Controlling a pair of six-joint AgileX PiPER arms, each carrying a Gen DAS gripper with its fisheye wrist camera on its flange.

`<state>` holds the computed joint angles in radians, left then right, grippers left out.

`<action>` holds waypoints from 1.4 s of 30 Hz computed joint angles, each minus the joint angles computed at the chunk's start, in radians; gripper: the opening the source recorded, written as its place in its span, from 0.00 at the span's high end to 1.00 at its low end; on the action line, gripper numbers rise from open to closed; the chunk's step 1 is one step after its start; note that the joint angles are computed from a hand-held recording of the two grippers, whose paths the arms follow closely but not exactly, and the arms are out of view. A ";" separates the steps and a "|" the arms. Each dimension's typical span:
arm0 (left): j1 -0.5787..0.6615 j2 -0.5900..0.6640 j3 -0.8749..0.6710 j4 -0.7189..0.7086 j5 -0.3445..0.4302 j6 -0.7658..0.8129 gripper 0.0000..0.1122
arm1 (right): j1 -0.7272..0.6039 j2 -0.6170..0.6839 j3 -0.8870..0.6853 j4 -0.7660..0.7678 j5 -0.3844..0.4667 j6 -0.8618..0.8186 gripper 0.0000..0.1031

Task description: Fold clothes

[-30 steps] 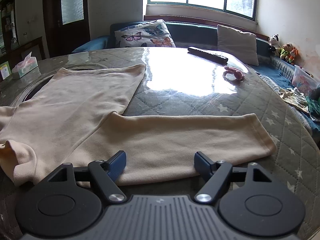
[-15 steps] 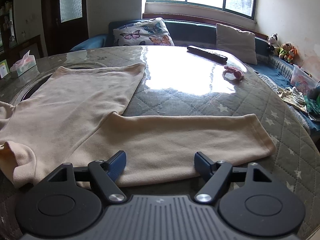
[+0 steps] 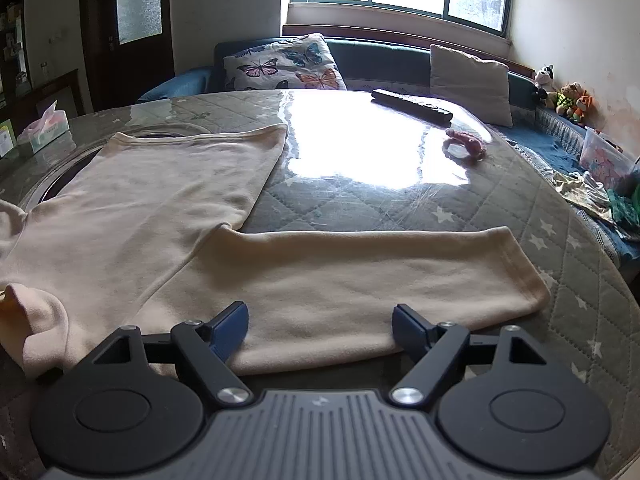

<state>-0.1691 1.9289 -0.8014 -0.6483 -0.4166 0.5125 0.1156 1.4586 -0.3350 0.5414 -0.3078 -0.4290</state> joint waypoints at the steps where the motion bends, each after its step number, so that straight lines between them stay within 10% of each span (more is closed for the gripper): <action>1: -0.006 -0.014 0.016 -0.021 -0.009 0.015 0.78 | 0.011 -0.006 -0.002 0.049 0.000 -0.053 0.21; 11: -0.156 -0.200 0.210 0.198 -0.018 -0.174 0.64 | 0.141 -0.116 -0.027 0.212 0.041 -0.267 0.21; 22: -0.343 -0.161 0.273 0.098 -0.082 -0.074 0.62 | 0.289 0.031 -0.196 -0.269 0.130 0.098 0.21; 29: -0.290 -0.180 0.317 0.074 -0.109 -0.055 0.61 | 0.359 0.110 -0.248 -0.710 0.180 0.470 0.21; 35: -0.217 -0.239 0.348 0.097 -0.085 -0.136 0.61 | 0.417 0.085 -0.222 -0.431 0.199 0.154 0.21; 42: -0.092 -0.211 0.278 0.074 -0.011 -0.248 0.61 | 0.409 0.080 -0.263 -0.660 0.178 0.395 0.21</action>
